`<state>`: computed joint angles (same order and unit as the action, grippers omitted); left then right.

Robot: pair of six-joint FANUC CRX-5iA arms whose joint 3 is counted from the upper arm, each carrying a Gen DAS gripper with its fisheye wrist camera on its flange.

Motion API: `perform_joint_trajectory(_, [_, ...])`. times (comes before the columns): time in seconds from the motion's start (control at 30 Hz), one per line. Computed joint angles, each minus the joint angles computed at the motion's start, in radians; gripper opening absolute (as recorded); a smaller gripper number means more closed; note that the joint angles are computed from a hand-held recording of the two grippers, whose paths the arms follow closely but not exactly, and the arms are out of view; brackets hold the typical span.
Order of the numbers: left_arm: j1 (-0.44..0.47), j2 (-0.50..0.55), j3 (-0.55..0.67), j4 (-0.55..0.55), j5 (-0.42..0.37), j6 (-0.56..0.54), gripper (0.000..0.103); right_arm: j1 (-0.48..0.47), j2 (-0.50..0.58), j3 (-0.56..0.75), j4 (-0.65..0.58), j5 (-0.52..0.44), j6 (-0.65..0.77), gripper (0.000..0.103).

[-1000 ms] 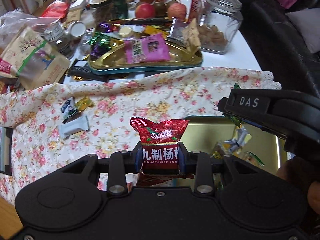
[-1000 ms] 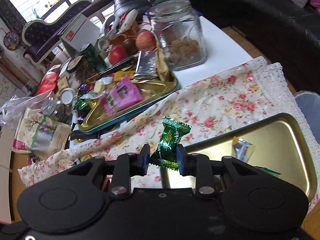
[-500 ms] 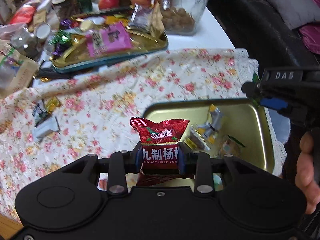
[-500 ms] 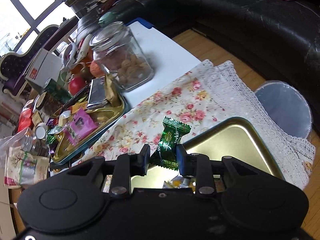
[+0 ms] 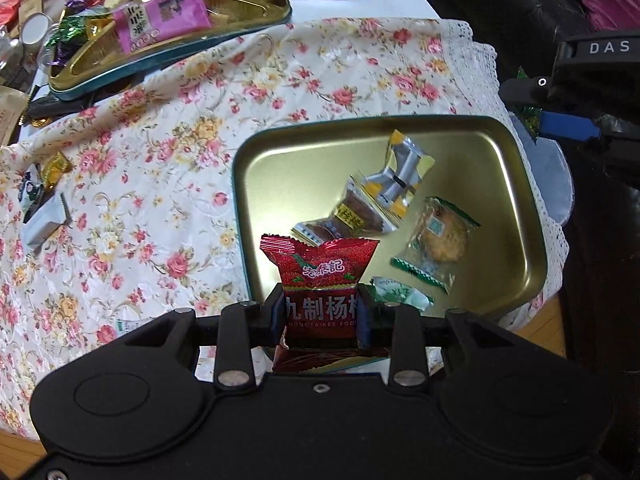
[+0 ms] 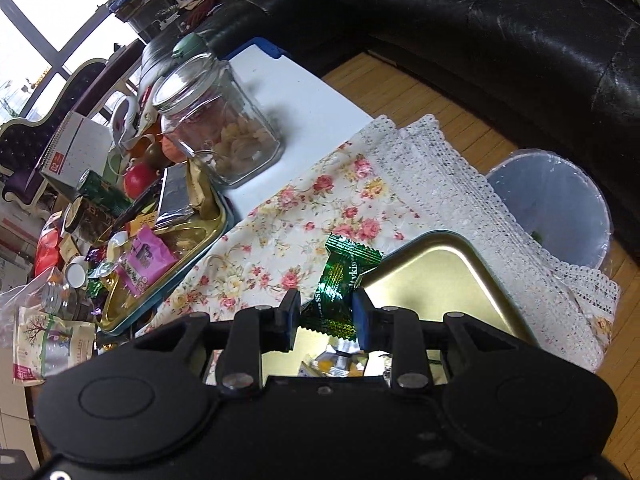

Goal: Organize snacks
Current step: 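Open the left tool to drop the red packet while the right tool drops the green candy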

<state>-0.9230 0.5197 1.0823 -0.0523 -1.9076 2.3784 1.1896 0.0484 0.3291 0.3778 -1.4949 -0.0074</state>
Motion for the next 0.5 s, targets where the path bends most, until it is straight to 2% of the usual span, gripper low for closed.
perform_joint_trajectory(0.33, [-0.015, 0.029, 0.028, 0.005, 0.015, -0.041, 0.044, -0.01, -0.053, -0.07, -0.006, -0.027, -0.03, 0.03])
perform_joint_trajectory(0.5, [-0.024, 0.046, 0.067, -0.027, -0.019, -0.046, 0.044, -0.01, -0.066, -0.085, -0.006, -0.032, -0.035, 0.03])
